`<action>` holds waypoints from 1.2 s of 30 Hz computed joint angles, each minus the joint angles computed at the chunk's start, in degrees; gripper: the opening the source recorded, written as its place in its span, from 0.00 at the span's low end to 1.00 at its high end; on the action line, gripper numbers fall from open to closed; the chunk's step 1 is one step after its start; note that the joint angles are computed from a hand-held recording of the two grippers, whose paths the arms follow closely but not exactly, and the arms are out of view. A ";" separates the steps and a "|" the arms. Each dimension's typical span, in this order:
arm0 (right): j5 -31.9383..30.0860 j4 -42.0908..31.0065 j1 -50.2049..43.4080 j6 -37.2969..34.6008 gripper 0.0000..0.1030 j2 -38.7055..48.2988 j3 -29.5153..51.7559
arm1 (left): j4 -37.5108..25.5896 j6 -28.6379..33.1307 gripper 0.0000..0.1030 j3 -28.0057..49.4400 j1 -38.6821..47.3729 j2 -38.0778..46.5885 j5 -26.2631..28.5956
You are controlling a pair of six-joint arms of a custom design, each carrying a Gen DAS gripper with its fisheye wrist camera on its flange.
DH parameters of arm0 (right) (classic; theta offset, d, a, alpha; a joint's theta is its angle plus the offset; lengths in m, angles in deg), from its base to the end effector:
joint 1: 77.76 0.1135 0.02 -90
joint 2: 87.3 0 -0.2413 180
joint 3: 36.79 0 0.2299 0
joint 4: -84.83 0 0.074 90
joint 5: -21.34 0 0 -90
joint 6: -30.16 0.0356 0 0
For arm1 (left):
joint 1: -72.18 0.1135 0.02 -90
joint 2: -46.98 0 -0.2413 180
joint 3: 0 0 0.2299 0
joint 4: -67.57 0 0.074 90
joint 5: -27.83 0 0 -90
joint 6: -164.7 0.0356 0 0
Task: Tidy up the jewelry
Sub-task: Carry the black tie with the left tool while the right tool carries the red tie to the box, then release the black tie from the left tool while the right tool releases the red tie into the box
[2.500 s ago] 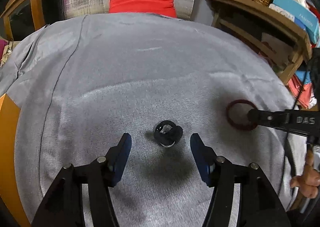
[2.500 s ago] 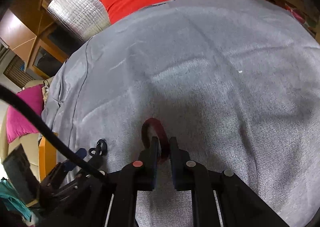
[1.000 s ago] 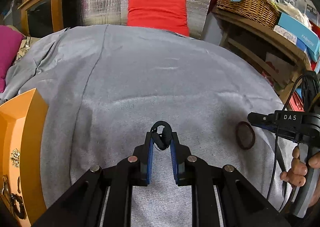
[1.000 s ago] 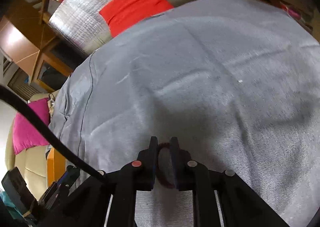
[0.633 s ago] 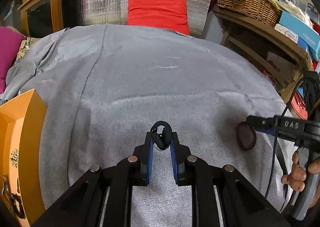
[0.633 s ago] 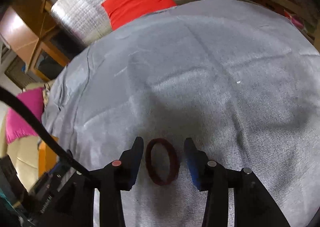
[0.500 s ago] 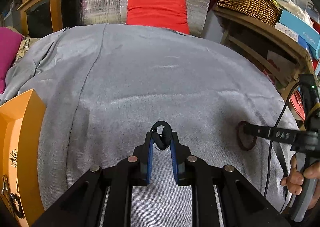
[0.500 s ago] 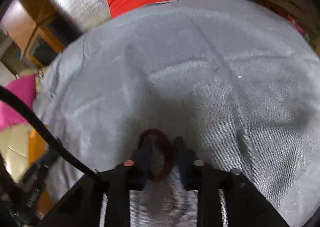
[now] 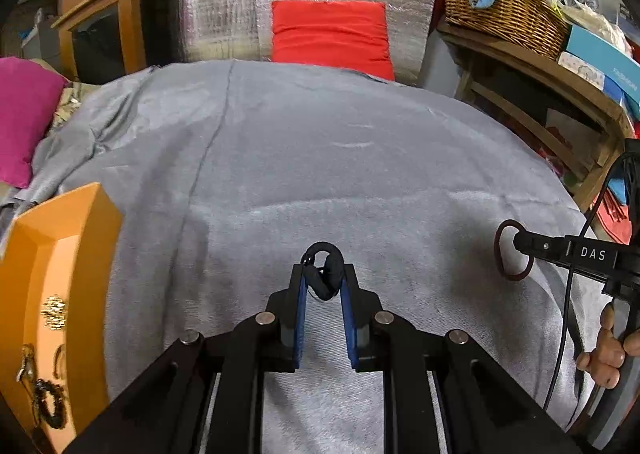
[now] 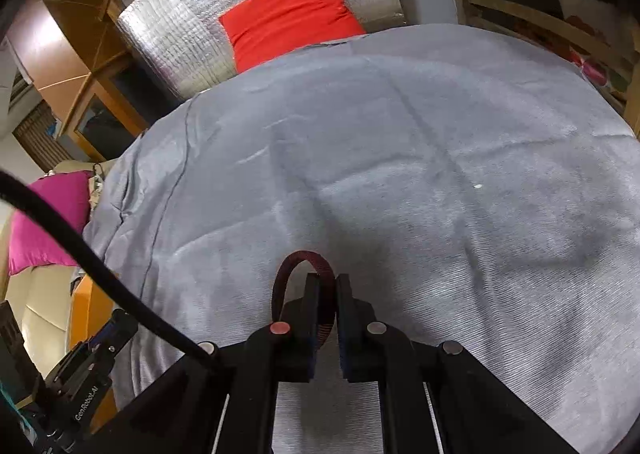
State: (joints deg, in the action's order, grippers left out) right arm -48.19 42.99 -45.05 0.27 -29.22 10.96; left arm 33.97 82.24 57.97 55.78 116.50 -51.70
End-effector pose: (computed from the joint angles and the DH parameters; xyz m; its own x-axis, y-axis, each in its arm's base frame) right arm 0.1619 0.0892 0.1923 -0.6136 0.5712 -0.5451 0.4138 0.8206 0.3941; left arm 0.2262 -0.0733 0.2162 -0.6217 0.3175 -0.7161 0.4864 0.8730 -0.0352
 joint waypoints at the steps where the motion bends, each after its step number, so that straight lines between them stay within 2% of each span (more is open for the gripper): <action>1: 1.10 0.22 1.63 0.94 0.08 0.30 0.21 | -0.64 -0.06 0.17 -0.41 0.32 -1.51 -0.36; 11: 9.06 3.11 13.08 4.23 0.08 5.91 3.57 | -6.01 2.06 0.17 -4.07 5.37 -15.45 -0.86; 16: 13.69 3.81 18.68 5.40 0.08 10.10 5.99 | -8.39 4.74 0.17 -5.54 11.10 -20.63 1.50; 21: 16.38 4.02 22.49 5.99 0.08 13.69 8.06 | -13.61 7.79 0.17 -5.66 21.14 -25.06 9.07; 25: 19.37 1.85 27.06 5.59 0.08 17.50 12.13 | -21.02 14.95 0.17 -3.79 34.05 -28.12 19.63; 27: 18.23 2.81 28.91 3.48 0.08 19.52 15.45 | -25.96 22.50 0.17 -0.57 43.63 -26.61 26.79; 30: 16.24 2.89 29.68 -2.34 0.08 24.72 23.83 | -30.53 33.85 0.17 5.75 55.04 -19.69 33.13; 33: 10.86 3.44 27.81 -8.71 0.08 31.63 34.34 | -28.62 38.64 0.17 14.22 60.63 -7.43 32.00; 36: 2.31 1.54 24.15 -15.79 0.08 43.86 51.89 | -23.52 36.10 0.17 22.76 60.20 5.81 27.35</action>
State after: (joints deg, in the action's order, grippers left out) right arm -45.88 44.53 -20.90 -15.52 14.64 62.85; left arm 10.46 118.34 80.72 115.98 122.31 -24.35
